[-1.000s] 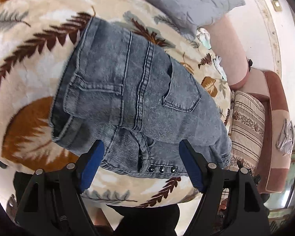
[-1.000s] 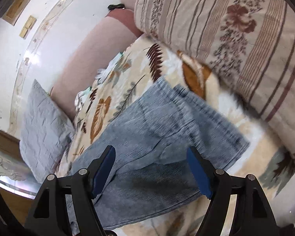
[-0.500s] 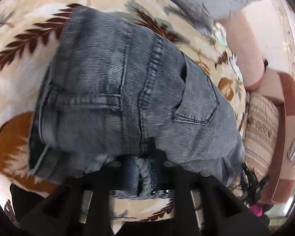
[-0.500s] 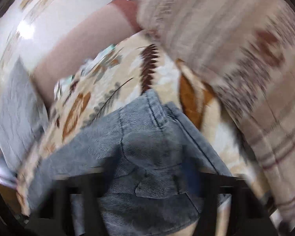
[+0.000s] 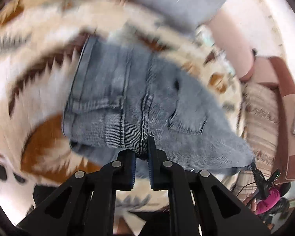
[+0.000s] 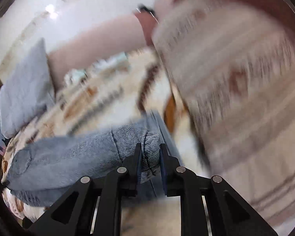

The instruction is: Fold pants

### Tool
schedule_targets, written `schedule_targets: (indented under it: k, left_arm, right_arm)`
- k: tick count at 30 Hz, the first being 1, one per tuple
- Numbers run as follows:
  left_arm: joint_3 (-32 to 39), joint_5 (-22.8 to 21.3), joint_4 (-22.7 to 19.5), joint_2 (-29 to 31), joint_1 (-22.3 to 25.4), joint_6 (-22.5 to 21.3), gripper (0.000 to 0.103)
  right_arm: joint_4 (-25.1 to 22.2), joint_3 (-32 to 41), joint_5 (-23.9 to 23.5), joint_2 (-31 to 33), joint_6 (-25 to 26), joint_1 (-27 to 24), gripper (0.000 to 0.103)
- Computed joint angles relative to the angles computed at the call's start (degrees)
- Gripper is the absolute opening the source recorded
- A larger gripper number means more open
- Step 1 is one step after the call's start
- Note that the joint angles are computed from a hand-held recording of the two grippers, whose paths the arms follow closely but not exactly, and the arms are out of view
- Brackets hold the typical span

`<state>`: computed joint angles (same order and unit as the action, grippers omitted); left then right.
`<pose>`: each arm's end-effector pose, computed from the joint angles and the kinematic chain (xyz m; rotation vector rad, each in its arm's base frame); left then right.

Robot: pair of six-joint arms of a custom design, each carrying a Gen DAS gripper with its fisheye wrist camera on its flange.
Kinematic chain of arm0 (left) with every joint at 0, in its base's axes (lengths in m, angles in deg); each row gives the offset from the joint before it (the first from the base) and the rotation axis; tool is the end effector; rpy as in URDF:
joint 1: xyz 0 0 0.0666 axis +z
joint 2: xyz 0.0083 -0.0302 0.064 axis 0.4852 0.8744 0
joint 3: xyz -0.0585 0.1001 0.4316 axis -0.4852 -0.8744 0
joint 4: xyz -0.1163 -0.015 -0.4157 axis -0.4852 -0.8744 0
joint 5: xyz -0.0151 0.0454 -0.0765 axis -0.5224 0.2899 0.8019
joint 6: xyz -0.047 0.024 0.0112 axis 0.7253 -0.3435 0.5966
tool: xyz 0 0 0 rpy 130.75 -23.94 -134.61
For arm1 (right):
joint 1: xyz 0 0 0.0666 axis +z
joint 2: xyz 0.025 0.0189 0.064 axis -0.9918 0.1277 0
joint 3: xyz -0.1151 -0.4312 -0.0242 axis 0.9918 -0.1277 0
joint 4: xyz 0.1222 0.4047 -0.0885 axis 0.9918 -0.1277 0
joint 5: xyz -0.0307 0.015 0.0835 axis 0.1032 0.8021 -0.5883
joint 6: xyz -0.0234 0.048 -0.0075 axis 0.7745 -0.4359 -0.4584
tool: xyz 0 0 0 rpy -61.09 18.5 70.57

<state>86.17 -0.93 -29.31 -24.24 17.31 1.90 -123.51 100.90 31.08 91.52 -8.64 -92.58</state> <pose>0.2222 -0.0478 0.4426 -1.1922 2.4711 -0.4536 0.4832 -0.0700 0.4617 -0.1887 2.5223 0.4086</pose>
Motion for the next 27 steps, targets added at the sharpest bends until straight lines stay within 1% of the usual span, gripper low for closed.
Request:
schedule_targets:
  k: [2,4,5,6,7,8,9,10,11,14,16,18,21,22,23,24,25,27]
  left_arm:
    - [-1.49,0.63,0.06,-0.52,-0.44,1.22,0.008]
    - [-1.95,0.34,0.02,-1.1,-1.06,1.41,0.009]
    - [-1.88,0.36,0.02,-1.31,-1.18,1.33,0.009]
    - [-1.71,0.04,0.01,-1.51,-1.39,1.22,0.009]
    - [-1.6,-0.28,0.01,-1.62,-1.66,1.17,0.009]
    - [-1.37,-0.6,-0.03,-1.46,-2.04,1.27,0.009]
    - [-1.33,-0.71,-0.17,-1.43,-2.23,1.27,0.009]
    - [-1.39,-0.73,-0.32,-1.45,-2.39,1.43,0.009]
    - [-1.48,-0.58,-0.34,-1.38,-2.42,1.69,0.009]
    - [-2.2,0.85,-0.25,-1.68,-1.75,2.47,0.009]
    - [-2.52,1.79,0.07,-2.02,-1.21,2.9,0.009]
    - [-2.6,2.17,0.21,-2.38,-1.0,3.15,0.009]
    - [-2.28,1.62,0.05,-1.91,-1.12,2.37,0.009]
    - [-2.19,1.59,0.04,-1.62,-1.04,2.26,0.009]
    - [-2.18,1.53,0.11,-1.31,-0.99,2.24,0.009]
    - [-2.19,1.49,0.15,-1.09,-0.87,2.19,0.009]
    - [-2.03,1.61,0.18,-0.79,-0.49,1.95,0.009]
    - [-0.79,1.81,0.54,0.11,0.92,0.87,0.008]
  right_arm:
    - [0.05,-2.63,0.58,-0.97,-0.5,-0.82,0.02]
    - [-1.4,-4.16,1.29,-2.03,-1.15,-2.32,0.025]
    - [-2.02,-4.36,0.71,-2.18,-1.81,-3.21,0.028]
    - [-2.42,-4.52,-0.7,-2.5,-2.98,-4.27,0.034]
    - [-2.29,-4.83,-2.4,-3.12,-4.63,-5.52,0.038]
    - [-2.13,-5.1,-3.6,-3.83,-5.83,-6.18,0.039]
    - [-2.24,-5.5,-6.1,-4.63,-6.75,-6.97,0.044]
    - [-2.75,-5.48,-8.0,-4.73,-7.34,-7.03,0.052]
    - [-3.53,-5.52,-9.54,-4.8,-7.73,-6.94,0.054]
    - [-5.68,-5.91,-13.59,-3.93,-9.77,-5.44,0.055]
    - [-7.4,-6.25,-15.92,-2.71,-12.05,-4.21,0.055]
    - [-7.83,-6.73,-16.92,-2.19,-14.63,-3.17,0.055]
    - [-7.33,-6.85,-15.38,-1.41,-18.78,-1.8,0.055]
    - [-7.4,-6.64,-13.92,-1.08,-20.15,-1.34,0.052]
    - [-8.03,-6.36,-12.81,-0.8,-21.19,-1.08,0.046]
    - [-8.65,-5.91,-12.06,-0.27,-22.02,-0.68,0.021]
    - [-9.25,-5.11,-11.63,0.43,-22.34,-0.01,0.005]
    - [-10.8,-1.74,-9.3,1.92,-21.91,1.94,0.004]
